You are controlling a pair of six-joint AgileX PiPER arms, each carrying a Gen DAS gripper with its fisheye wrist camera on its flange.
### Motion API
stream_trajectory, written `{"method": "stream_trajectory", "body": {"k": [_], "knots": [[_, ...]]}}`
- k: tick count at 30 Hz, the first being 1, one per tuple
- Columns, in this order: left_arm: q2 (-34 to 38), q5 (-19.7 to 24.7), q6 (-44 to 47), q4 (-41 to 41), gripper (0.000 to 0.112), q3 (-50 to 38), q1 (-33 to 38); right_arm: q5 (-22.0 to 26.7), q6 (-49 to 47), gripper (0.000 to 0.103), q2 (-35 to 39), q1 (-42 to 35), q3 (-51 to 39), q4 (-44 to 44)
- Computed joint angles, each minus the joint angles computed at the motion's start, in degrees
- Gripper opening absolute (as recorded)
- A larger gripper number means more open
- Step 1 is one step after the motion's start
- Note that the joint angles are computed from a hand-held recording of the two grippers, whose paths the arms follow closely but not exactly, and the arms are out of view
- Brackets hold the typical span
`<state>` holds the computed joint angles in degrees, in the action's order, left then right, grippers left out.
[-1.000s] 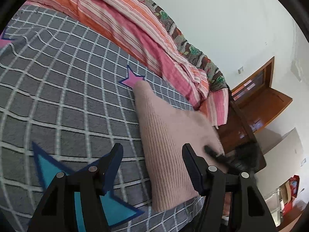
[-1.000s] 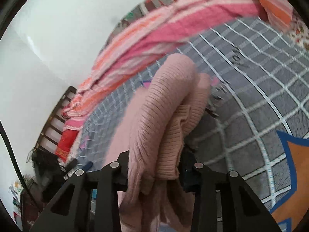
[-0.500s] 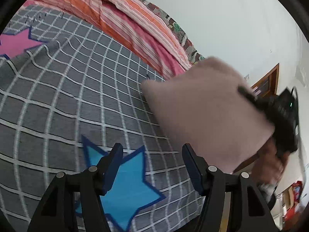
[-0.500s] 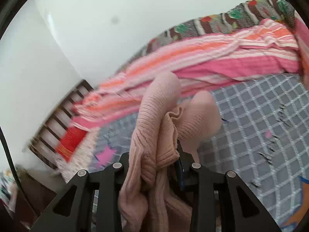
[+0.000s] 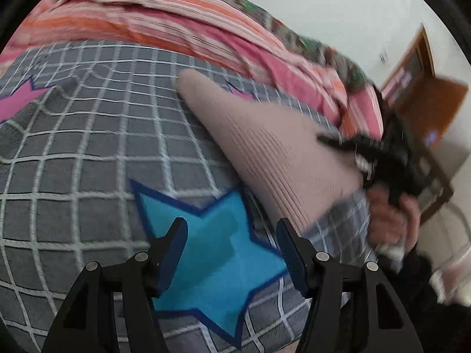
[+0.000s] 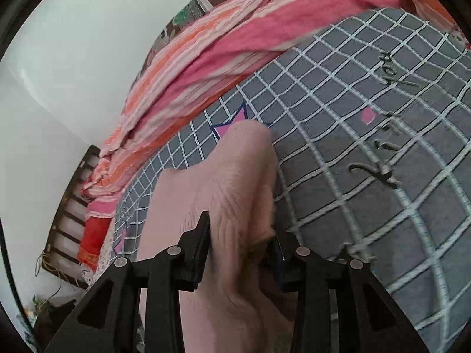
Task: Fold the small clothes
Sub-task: 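Fold the held sweater end over the bundle with the right tool, then release the sweater with the right tool and press it onto the bundle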
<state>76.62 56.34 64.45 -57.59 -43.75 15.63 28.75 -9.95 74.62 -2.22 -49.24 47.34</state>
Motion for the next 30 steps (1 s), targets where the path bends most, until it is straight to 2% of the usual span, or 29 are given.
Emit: {"method": "stream_trajectory", "body": {"k": [2,4,7,9,11,12,13,14,15,18,20,22,23,25,28,30], "knots": [[-1.56,-0.96,0.39,1.12,0.060,1.29,-3.27,0.78,4.13,0.036,-1.51,0.93,-1.22,-7.42],[-2.91,-3.72,-1.22,2.03,0.060,2.17,-7.19,2.63,7.21,0.037,-3.26,2.18,-2.48,-14.01],[-3.34,-8.21,-5.02,3.51,0.057,2.28,-12.27,4.89,3.36,0.037,-6.46,1.96,-1.46,-12.61],[-3.76,-12.95,-8.57,4.80,0.033,2.49,-16.30,5.83,2.88,0.037,-7.95,2.88,-0.76,-12.59],[-3.69,-14.00,-9.68,4.89,0.020,2.37,-17.45,5.27,6.15,0.036,-8.02,4.87,-0.34,-16.25],[-4.04,-13.69,-9.10,4.20,0.013,2.54,-17.12,4.99,8.74,0.024,-6.98,6.09,-0.94,-18.94],[-4.57,-13.84,-7.85,2.84,0.012,2.89,-16.26,5.24,9.32,0.011,-6.50,6.46,-1.04,-19.74],[-5.26,-11.78,-4.32,-0.06,0.010,3.07,-13.12,5.42,8.58,0.006,-6.56,6.37,-0.52,-18.84],[-5.09,-10.08,-2.40,-1.53,0.009,2.59,-10.90,4.89,7.68,0.006,-7.12,6.25,0.12,-17.35],[-3.08,-8.62,-1.89,-1.33,0.009,-0.66,-6.02,4.86,3.30,0.006,-8.63,6.67,1.74,-12.44],[0.43,-5.93,-2.81,-0.23,0.009,-3.81,-2.94,4.83,2.47,0.006,-8.26,7.89,2.34,-11.06],[4.23,-1.02,-3.69,0.33,0.009,-6.49,-0.72,3.29,5.15,0.007,-7.97,10.43,2.64,-13.81],[5.07,0.28,-4.09,0.76,0.010,-6.90,-0.38,2.93,7.87,0.011,-7.92,11.48,2.28,-16.64],[4.20,0.02,-3.74,1.51,0.011,-5.65,-0.35,2.38,10.62,0.012,-8.61,12.27,1.74,-19.75],[2.37,-0.25,-1.53,0.81,0.022,-2.87,0.47,1.34,12.67,0.018,-8.95,12.04,0.50,-22.21],[1.92,2.13,0.25,-1.56,0.039,-2.08,3.05,0.73,16.12,0.024,-6.59,12.37,-1.64,-26.31]]}}
